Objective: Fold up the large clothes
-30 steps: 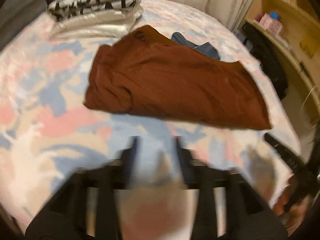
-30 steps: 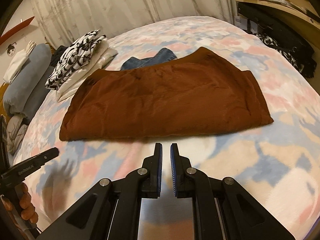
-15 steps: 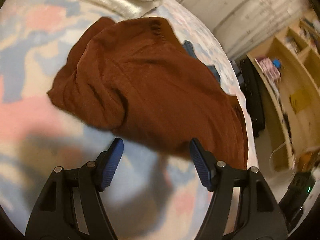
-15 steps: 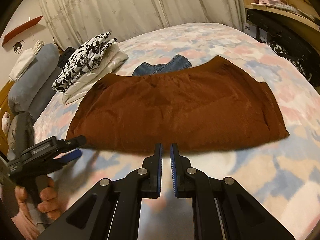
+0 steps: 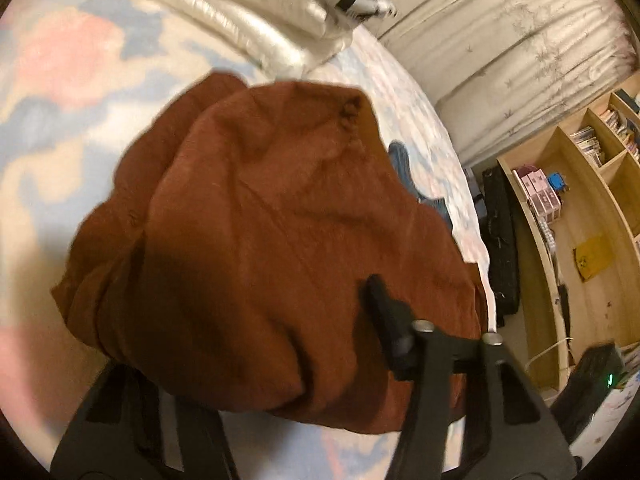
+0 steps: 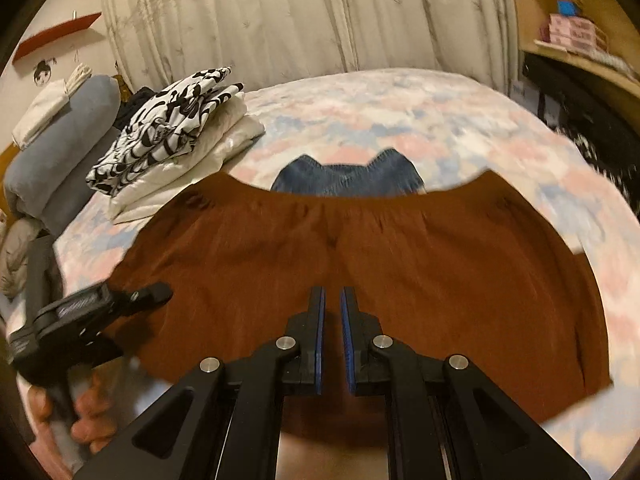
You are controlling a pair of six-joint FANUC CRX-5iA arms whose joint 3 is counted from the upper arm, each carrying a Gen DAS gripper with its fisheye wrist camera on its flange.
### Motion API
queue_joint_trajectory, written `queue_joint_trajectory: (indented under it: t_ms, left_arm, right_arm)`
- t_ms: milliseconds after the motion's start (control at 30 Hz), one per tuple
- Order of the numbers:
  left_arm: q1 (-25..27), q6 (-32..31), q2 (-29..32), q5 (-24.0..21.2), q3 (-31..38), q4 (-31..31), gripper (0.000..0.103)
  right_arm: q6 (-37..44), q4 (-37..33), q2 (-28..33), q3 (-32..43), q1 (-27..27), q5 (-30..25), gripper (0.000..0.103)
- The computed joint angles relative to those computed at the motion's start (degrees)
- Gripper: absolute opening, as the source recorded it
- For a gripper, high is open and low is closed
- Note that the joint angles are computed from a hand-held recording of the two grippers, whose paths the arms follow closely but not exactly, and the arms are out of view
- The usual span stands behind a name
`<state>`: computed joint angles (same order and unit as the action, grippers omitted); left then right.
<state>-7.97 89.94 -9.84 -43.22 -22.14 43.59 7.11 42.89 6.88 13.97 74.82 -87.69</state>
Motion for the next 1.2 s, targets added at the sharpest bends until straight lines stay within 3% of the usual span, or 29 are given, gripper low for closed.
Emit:
queue_joint_trajectory:
  t_ms: [67,167,267,367,500,700,867,933,1067,1200]
  left_arm:
    - [-0.6,1.7,-0.3,0.9,2.0,-4.7,0.027]
    - [-3.3,6.1,-0.6,0.7,8.2,-17.4,0.018]
    - [-7.4,6.6,-0.9,2.0,12.6,-26.1,0.015]
    - [-12.7,10.0,-0.5,1.7,17.8,-36.7,0.014]
    - [-17.8,10.9,0.7,0.7,22.6,-43.2,0.014]
    - [-25.1,14.5,4.8,-4.7,31.8,-52.6,0.014]
    - [-31.4,15.3,8.2,-10.2,39.3,-58.2,0.014]
    - [-34.4,15.5,10.3,-12.4,42.7,-60.2,0.014]
    - [-40.1,15.7,16.4,-15.1,50.2,-62.4,0.014]
    - [-45.3,14.1,23.2,-16.3,56.9,-63.3,0.014]
  right_arm:
    - [2.8,-0.7,1.6,1.4,-2.7,2.1,0.008]
    - [9.6,-2.3,5.1,3.9,-6.2,4.5,0.008]
    - [16.3,-11.1,8.1,7.1,-9.5,6.3,0.008]
    - [17.5,-12.0,8.6,6.5,-10.9,8.6,0.008]
    - [15.8,-15.2,6.2,3.7,-13.7,14.3,0.009]
    - [15.4,-20.5,3.3,0.8,-17.4,21.2,0.008]
    - [19.0,-32.2,-2.8,-1.4,-22.2,27.1,0.008]
    - [16.5,-28.5,-6.8,-5.3,-21.6,27.0,0.008]
    - [6.6,-13.7,-15.1,-14.4,-18.7,19.2,0.008]
    - [-3.1,-5.7,-23.0,-22.3,-17.8,11.9,0.008]
